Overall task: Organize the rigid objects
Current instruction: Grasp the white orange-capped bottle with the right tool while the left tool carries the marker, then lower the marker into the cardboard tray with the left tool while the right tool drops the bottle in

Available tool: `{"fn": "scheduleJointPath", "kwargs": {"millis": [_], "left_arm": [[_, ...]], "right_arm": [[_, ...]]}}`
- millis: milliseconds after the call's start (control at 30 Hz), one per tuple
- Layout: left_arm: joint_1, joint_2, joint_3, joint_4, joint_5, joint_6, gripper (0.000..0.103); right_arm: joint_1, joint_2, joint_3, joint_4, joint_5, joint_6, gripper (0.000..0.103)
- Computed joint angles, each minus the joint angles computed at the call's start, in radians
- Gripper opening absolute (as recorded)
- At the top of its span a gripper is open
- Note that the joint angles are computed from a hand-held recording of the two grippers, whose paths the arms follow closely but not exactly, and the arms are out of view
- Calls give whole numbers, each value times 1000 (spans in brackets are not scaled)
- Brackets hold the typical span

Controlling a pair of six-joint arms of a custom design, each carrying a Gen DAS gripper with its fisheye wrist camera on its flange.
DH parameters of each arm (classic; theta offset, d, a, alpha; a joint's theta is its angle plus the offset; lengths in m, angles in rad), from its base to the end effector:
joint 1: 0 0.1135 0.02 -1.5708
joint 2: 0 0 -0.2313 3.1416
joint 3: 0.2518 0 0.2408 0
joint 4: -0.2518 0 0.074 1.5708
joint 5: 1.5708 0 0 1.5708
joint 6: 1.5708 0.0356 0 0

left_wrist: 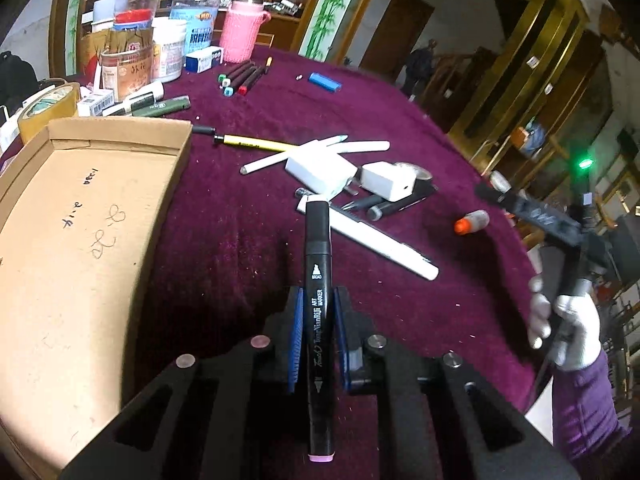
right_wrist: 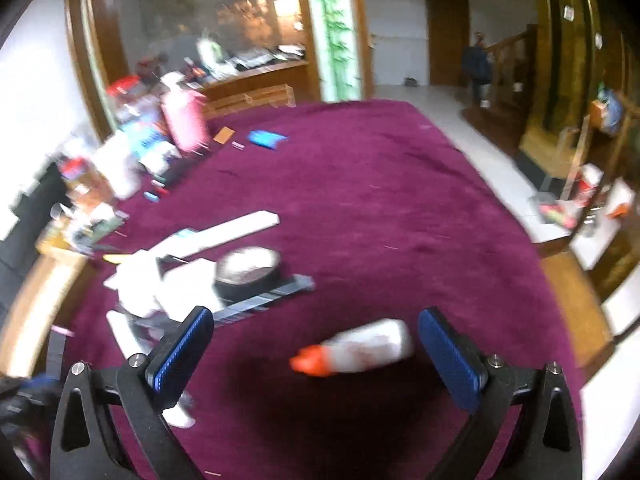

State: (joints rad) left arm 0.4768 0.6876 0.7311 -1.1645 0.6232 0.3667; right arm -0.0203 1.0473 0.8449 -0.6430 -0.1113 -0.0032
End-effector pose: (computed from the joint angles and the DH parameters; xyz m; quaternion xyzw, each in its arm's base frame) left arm 0.1129 0.0349 0.2377 0.0172 0.9302 -0.1858 0.3160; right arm 0.2175 -0.0005 0.2439 -0.0117 0.9336 0.0478 0.3548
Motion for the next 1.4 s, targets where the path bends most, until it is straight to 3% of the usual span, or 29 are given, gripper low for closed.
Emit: {"fn": "scheduleJointPath", "kwargs": {"millis": [133,300,400,500,533,567,800,967,1200,1400], "left_arm": [[100,25,36,-64,58,97,14],[247,74,82,-144,113,227,14],[328,98,104,-189,132,305,14],[395,123,125,-224,145,364,14],[416,136,132,-234,151,384,14],[429,150,135,-235,154,400,14],[514,296,222,-230,166,455,14],[501,407,291,-143,140,390,14],[389,620,396,26,50,236,14],[325,741,424,132,5,146,14]], "right_arm": [[1,56,11,-36,33,6,101],[51,130,33,-43,66,123,93],[36,184,47,-25,33,183,83],[50,208,48,9,82,240,60],[59,203,43,10,114,246,42],[59,200,39,12,121,241,33],[63,42,33,-75,49,216,30],[238,28,138,-137,-31,299,29],[572,304,334,-55,-163,484,29],[777,653,640,-34,-192,555,30]]}}
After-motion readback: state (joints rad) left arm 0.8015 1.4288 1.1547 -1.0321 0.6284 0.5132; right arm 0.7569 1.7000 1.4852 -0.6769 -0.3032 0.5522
